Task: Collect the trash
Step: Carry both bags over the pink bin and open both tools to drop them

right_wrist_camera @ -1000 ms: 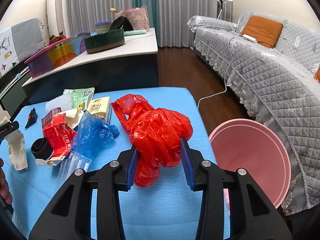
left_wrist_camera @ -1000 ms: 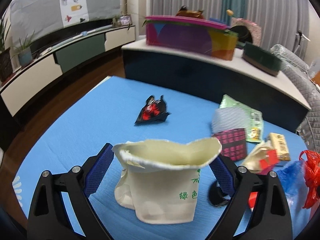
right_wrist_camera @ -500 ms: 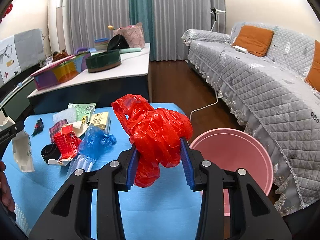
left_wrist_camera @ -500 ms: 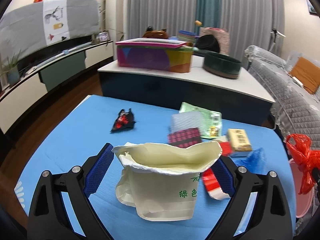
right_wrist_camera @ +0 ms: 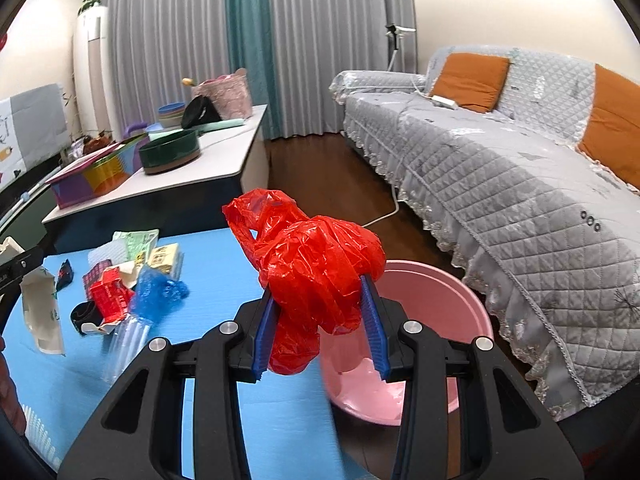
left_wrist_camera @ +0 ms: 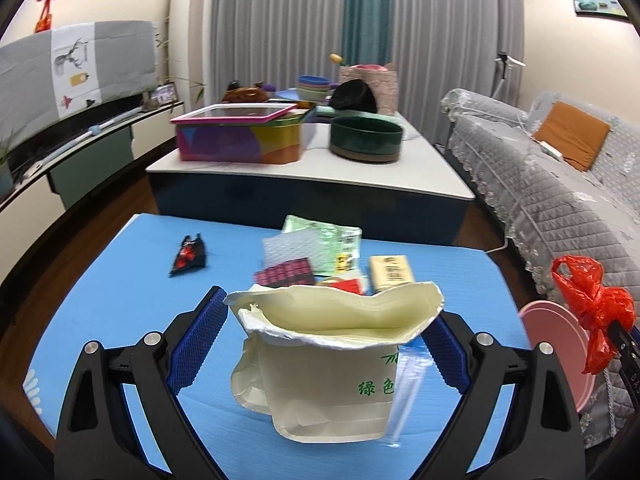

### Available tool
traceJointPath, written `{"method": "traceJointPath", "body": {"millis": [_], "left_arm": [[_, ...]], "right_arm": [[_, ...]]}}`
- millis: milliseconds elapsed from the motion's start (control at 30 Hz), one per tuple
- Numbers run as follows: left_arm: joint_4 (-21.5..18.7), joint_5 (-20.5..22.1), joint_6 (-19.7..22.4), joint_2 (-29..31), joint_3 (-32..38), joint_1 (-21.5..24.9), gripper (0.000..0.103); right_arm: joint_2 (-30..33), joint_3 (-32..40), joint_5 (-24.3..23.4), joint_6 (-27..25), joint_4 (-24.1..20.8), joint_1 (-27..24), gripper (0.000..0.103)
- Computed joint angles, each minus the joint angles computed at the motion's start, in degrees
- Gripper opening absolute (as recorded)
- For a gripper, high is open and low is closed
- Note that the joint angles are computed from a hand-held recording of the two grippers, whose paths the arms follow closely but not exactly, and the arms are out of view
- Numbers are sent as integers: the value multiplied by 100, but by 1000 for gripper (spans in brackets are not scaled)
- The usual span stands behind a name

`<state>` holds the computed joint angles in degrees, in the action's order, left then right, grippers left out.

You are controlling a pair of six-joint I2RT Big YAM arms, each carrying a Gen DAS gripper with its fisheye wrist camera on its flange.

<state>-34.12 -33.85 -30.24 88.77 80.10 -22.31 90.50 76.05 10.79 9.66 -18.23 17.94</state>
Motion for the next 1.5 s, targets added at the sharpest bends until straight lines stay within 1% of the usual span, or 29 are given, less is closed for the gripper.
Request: {"method": "traceJointPath", "body": {"millis": [233,433,567,800,900,1000,1167,1367,1500], "left_arm": [[-77,104,85,226,372,-270,89],[-134,321,277,525,823,-480,89],[-147,597,423,815,1255,-624,89],[-205,1141,556,1390,2091,-749,89],[-263,1368,716,1697,2521,-772,89],[-412,1595,872,2055,3029,-786,89],[-803,1981,1025,2702,3971,-803,89],[-1211,2194,1105,3356,4906,-818,89],[-1448,2288,1119,3669,5380,-814,89]], "right_arm": [[-174,-139,-52,62,14,-268,40],[-221,-144,-72,179,-40,-504,40],[-188,-80,-70,360,-183,-677,40],[-66,16,-100,476,-322,-884,40],[23,94,-120,530,-426,-964,40],[94,164,-156,555,-496,-1032,40],[260,310,-201,600,-628,-1120,41],[424,450,-227,647,-718,-1175,41],[540,563,-245,664,-810,-1182,41]]}}
